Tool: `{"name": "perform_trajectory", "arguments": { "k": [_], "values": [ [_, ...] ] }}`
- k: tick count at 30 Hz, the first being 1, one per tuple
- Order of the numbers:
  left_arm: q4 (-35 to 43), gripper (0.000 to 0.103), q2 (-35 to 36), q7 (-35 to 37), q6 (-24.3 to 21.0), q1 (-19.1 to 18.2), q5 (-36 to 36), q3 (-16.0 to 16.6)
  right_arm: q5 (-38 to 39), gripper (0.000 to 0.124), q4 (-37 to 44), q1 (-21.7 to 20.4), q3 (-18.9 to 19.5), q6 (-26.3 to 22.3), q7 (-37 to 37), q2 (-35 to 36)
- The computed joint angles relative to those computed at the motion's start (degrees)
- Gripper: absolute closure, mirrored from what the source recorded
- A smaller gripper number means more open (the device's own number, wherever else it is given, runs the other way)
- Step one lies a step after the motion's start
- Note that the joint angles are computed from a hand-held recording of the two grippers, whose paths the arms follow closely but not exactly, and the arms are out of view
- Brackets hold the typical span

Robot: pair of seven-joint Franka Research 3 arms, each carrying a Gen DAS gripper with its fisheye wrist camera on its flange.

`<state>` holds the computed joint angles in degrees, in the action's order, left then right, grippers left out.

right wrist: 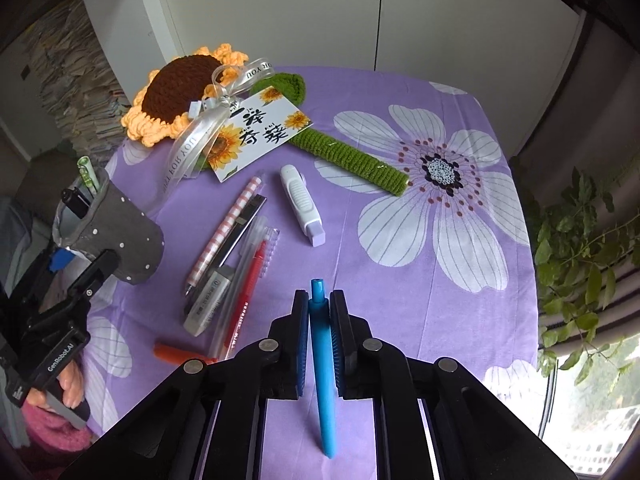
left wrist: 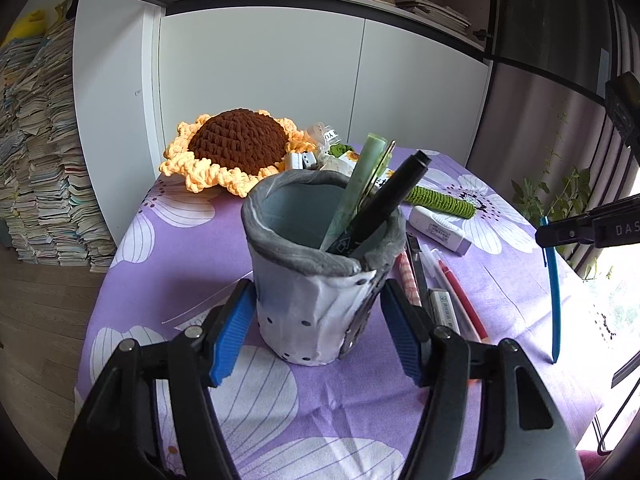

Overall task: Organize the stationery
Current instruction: 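Lift the blue pen with the right gripper and drop it into the pen holder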

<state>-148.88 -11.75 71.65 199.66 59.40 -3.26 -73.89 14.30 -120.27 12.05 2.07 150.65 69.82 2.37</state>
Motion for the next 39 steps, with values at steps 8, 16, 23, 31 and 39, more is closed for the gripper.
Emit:
{"name": "perform_trajectory", "arguments": {
  "k": [8, 16, 23, 31, 39],
  "values": [
    [0.0, 0.039, 0.0, 0.1, 0.0, 0.0, -0.1, 0.0, 9.4, 0.113, -5.3, 1.8, 0.3, 5.0, -9.7, -8.5],
    [0.0, 0.039, 0.0, 0.2, 0.0, -0.1, -0.2, 0.0, 26.2, 0.113, -2.5, 6.8, -1.5, 4.0, -25.0, -13.0],
    [0.0, 0.039, 0.1, 0.3, 0.0, -0.2, -0.3, 0.1, 42.2, 0.113, 3.8, 11.2, -0.2, 6.7, -39.4, -9.4],
    [0.0, 0.039, 0.2, 0.5, 0.0, -0.3, -0.5, 0.1, 40.7, 0.113, 10.8, 10.0, 4.2, 7.2, -36.7, 0.6],
    [0.0, 0.039, 0.4, 1.0, 0.1, -0.3, -0.7, -0.1, 29.4, 0.113, 12.4, 7.9, 5.4, 5.4, -27.2, 5.3]
  ]
}}
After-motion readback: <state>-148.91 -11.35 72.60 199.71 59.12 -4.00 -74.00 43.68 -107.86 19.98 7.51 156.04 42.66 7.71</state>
